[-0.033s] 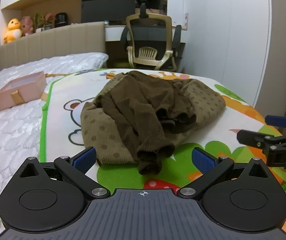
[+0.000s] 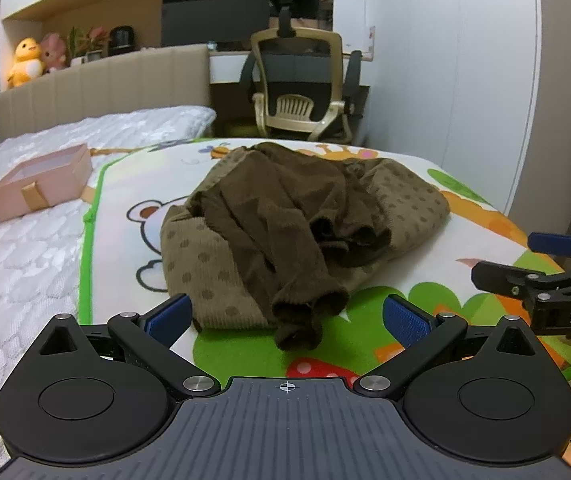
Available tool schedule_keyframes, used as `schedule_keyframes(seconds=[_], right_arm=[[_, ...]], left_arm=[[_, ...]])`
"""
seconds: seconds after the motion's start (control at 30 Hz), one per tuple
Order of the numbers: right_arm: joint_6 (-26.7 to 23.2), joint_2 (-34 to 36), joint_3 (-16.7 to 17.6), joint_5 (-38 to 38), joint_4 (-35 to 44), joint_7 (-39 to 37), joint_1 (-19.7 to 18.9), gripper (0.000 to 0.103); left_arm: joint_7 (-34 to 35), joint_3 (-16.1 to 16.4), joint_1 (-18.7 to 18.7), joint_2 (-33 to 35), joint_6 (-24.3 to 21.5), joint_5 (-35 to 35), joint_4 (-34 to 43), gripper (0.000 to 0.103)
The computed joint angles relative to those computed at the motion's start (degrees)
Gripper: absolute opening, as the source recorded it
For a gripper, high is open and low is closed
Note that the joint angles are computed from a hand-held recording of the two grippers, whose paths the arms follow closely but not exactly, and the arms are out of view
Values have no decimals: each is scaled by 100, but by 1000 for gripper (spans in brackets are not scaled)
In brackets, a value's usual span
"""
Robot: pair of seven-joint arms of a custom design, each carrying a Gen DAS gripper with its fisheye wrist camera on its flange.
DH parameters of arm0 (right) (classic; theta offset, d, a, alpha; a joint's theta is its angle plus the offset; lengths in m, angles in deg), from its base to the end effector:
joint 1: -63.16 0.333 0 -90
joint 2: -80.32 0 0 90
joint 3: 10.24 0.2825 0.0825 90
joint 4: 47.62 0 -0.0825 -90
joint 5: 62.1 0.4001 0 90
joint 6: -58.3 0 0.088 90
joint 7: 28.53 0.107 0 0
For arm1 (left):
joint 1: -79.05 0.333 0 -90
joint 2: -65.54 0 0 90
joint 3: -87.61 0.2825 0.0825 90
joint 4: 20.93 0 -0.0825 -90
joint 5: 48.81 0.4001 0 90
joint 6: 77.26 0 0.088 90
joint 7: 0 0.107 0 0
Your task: Fold clothes
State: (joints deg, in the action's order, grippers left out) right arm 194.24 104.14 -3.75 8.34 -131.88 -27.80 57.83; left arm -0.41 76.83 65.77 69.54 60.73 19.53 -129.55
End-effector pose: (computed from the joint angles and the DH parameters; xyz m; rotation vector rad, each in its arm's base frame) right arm 0.7252 0.0121 0.4680 -1.8809 0.7475 -0.4447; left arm 0.5783 -0.2495 0.4767 -1.8351 1.2173 -0.6971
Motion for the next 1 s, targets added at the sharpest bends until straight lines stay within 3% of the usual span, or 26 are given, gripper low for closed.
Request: schedule_keyframes(seconds=[0.17,0.3,0.43,1.0], right_arm=[[21,-181,-11,103,-269,-91,14,103],[-203,103,-133,-446,177,583,114,103],[-88,-11,-27,-287,-27,307,46,103],[-192,30,-35,-298,45,352,13,103]], left_arm=[[97,-10,-34,46,-89,-30,69,103],[97,-10,-34,26,-83,-84,79,103],[53,-2,-33,4,-51,-57,40,103],[-59,-23,-32,-29,-101,67,-11,103]])
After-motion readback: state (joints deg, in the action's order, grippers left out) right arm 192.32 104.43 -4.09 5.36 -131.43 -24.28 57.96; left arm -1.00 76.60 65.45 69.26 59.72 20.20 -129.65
